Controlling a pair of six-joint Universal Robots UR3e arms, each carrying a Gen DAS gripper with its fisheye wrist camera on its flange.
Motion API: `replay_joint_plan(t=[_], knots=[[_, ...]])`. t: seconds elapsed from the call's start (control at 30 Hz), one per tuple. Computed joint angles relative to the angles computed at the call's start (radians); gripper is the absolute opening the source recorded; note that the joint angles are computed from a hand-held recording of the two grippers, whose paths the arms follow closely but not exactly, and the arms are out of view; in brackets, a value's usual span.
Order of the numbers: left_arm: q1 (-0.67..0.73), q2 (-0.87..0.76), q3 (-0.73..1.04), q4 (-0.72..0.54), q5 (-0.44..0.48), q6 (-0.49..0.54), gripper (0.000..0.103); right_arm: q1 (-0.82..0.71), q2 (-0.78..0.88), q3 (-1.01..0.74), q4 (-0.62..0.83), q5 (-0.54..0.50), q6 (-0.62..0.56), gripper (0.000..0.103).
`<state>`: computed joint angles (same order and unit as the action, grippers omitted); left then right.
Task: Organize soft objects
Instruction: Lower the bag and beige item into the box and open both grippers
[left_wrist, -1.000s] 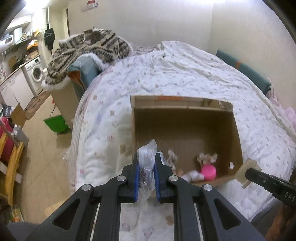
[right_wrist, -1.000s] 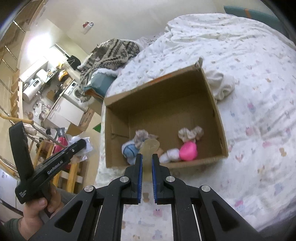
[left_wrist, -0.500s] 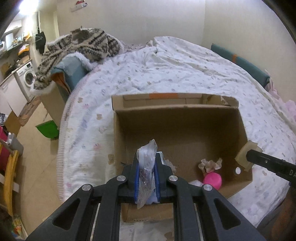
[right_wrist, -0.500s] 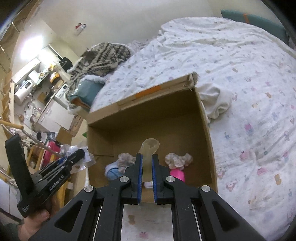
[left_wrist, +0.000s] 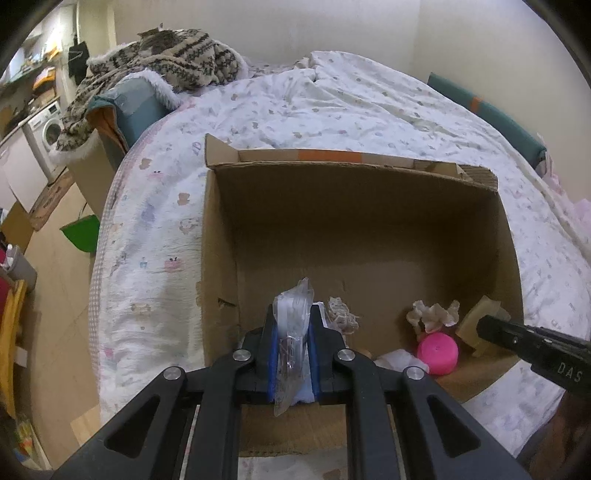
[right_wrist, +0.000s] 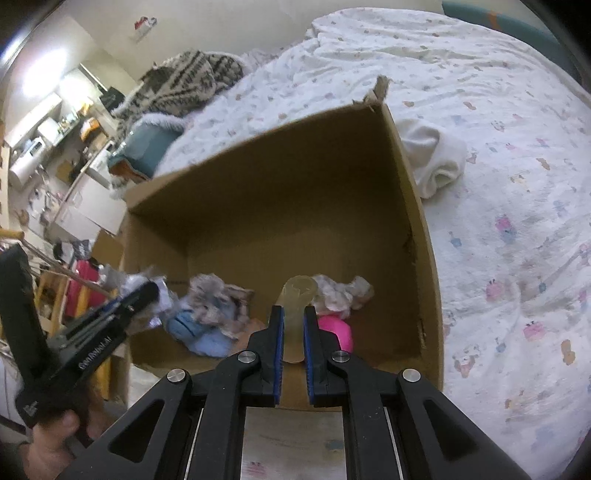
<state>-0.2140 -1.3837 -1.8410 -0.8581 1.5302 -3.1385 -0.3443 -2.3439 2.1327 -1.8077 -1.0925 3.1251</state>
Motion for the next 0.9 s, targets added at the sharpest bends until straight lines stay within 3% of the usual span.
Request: replay_joint_plan(t=[0.6, 0.77, 0.9], knots=[[-0.061, -0.046, -0.008, 0.028, 0.038, 0.000, 0.016, -0.003, 0.026, 0.008, -0.011, -0.003, 0.017, 0.012], [-0.061, -0.038, -0.014, 0.033, 0.030, -0.006, 0.027, 0.027, 0.048, 0.009, -0.044, -0.026, 0.043, 0.012], [-0.052, -0.020, -0.023, 0.046, 0.021, -0.013, 0.051, 0.024, 0.059, 0.006, -0.047, -0.021, 0.050, 0.013]])
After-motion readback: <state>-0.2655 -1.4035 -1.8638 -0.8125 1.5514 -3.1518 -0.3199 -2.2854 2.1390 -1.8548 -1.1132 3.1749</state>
